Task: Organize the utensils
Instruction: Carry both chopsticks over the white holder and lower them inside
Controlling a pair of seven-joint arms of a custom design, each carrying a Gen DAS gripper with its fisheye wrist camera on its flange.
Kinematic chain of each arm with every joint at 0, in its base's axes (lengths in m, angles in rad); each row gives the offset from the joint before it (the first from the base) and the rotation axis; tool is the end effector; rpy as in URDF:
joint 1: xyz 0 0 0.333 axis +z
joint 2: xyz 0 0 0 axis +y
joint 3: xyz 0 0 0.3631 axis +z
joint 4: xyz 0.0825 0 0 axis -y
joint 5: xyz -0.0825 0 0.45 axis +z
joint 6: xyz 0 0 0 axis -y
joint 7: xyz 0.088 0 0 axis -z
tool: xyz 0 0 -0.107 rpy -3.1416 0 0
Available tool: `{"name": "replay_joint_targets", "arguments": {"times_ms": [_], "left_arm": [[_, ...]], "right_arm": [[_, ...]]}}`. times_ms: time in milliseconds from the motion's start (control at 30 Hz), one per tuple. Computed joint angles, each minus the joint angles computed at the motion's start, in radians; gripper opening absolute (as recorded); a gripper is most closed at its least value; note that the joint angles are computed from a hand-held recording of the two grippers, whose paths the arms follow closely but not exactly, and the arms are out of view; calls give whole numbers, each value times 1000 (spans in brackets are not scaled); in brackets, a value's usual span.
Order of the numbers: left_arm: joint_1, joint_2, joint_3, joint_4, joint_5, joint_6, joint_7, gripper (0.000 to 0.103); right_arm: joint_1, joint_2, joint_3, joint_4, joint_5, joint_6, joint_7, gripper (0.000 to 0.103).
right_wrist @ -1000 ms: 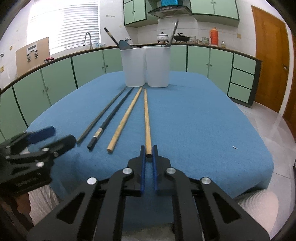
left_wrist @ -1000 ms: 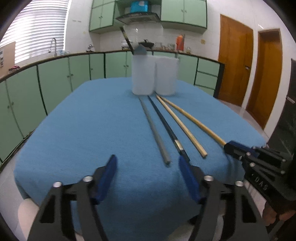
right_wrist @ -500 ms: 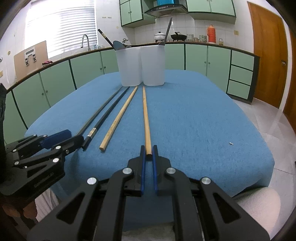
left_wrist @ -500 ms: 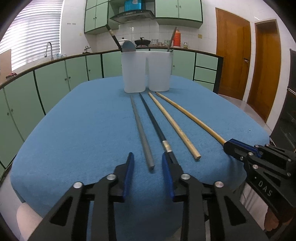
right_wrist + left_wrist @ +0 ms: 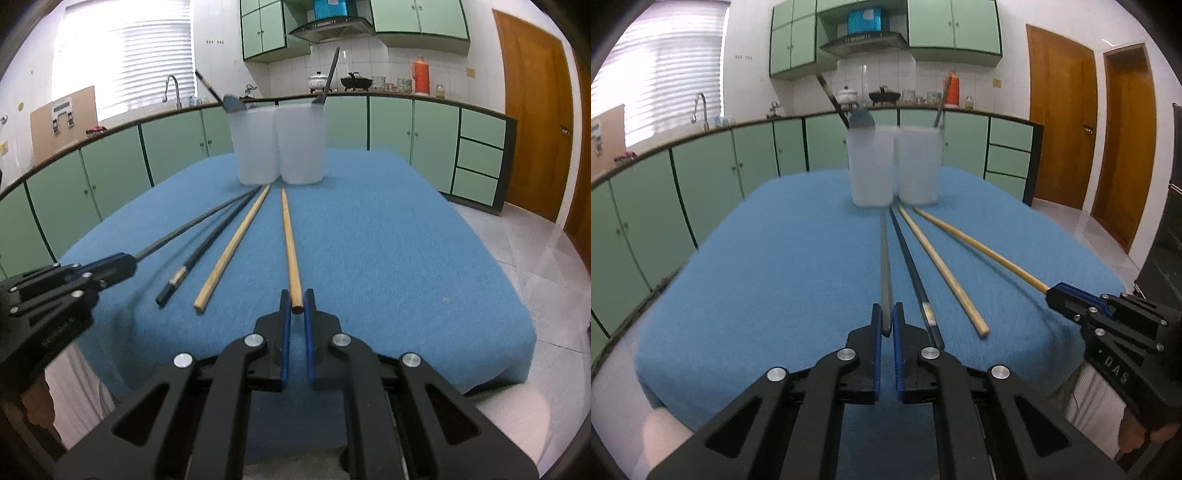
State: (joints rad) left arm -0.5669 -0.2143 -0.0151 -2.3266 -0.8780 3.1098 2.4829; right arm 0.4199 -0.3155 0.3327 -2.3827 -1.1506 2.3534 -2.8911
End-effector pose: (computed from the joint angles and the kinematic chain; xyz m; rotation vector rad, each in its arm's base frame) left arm 0.4978 -0.2502 0.5340 -1.0910 2.1491 -1.1727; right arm 0.3845 0.3527 0.4834 -1.3696 1.8597 -0.9856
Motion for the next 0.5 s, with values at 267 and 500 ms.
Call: {"name": "replay_joint_targets", "arguments": {"times_ms": [267, 500], "left_arm": [[-162, -40, 148, 46, -80, 67, 159, 6], [-248, -48, 239, 142, -143, 35, 258, 6]], "right_arm": [[-18, -87, 1, 14, -9, -44, -114, 6], [-75, -156, -14, 32, 20, 41, -231, 6]]}}
